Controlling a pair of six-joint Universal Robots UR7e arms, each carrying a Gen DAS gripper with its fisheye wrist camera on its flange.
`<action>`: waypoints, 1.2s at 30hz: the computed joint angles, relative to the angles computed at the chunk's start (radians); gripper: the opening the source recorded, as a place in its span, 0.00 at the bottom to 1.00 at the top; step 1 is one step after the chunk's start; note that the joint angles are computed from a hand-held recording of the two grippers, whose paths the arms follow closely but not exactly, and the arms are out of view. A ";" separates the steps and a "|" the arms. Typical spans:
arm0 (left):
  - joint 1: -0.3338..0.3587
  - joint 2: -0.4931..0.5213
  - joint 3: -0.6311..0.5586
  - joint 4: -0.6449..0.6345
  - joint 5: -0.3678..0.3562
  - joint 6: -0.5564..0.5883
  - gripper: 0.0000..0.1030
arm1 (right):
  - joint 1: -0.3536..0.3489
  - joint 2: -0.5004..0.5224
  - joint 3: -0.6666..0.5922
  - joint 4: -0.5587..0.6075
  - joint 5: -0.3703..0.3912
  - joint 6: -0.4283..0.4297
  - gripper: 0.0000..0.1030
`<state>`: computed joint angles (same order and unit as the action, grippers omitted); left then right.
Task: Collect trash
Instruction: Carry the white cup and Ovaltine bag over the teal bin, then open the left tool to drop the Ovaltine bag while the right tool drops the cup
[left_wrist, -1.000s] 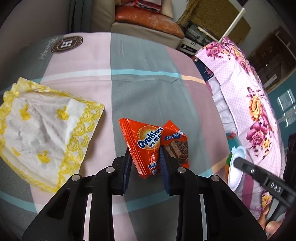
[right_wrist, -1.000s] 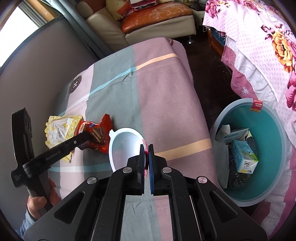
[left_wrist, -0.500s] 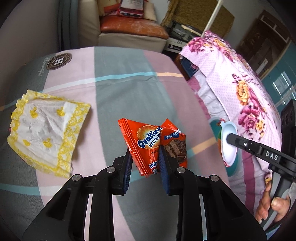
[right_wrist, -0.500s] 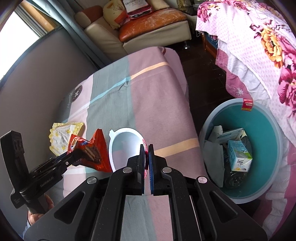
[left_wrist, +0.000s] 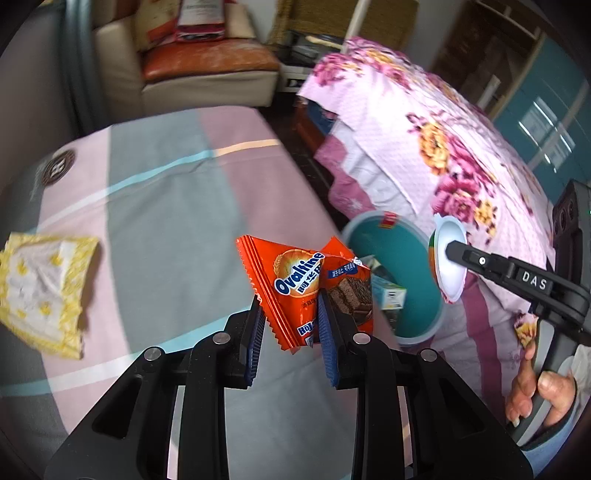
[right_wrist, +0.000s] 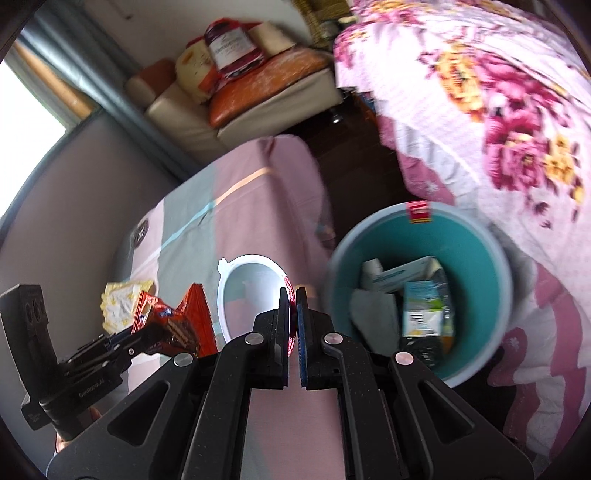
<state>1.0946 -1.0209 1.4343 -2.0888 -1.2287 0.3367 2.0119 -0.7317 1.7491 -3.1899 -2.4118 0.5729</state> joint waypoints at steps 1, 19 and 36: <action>-0.010 0.000 0.010 -0.003 -0.001 0.004 0.27 | 0.000 -0.019 0.032 -0.026 -0.013 0.009 0.04; -0.099 0.072 0.079 -0.009 0.006 -0.008 0.27 | -0.051 -0.183 0.281 -0.188 -0.044 0.037 0.04; -0.105 0.105 0.114 -0.037 0.046 0.022 0.81 | -0.081 -0.190 0.297 -0.186 -0.023 0.054 0.04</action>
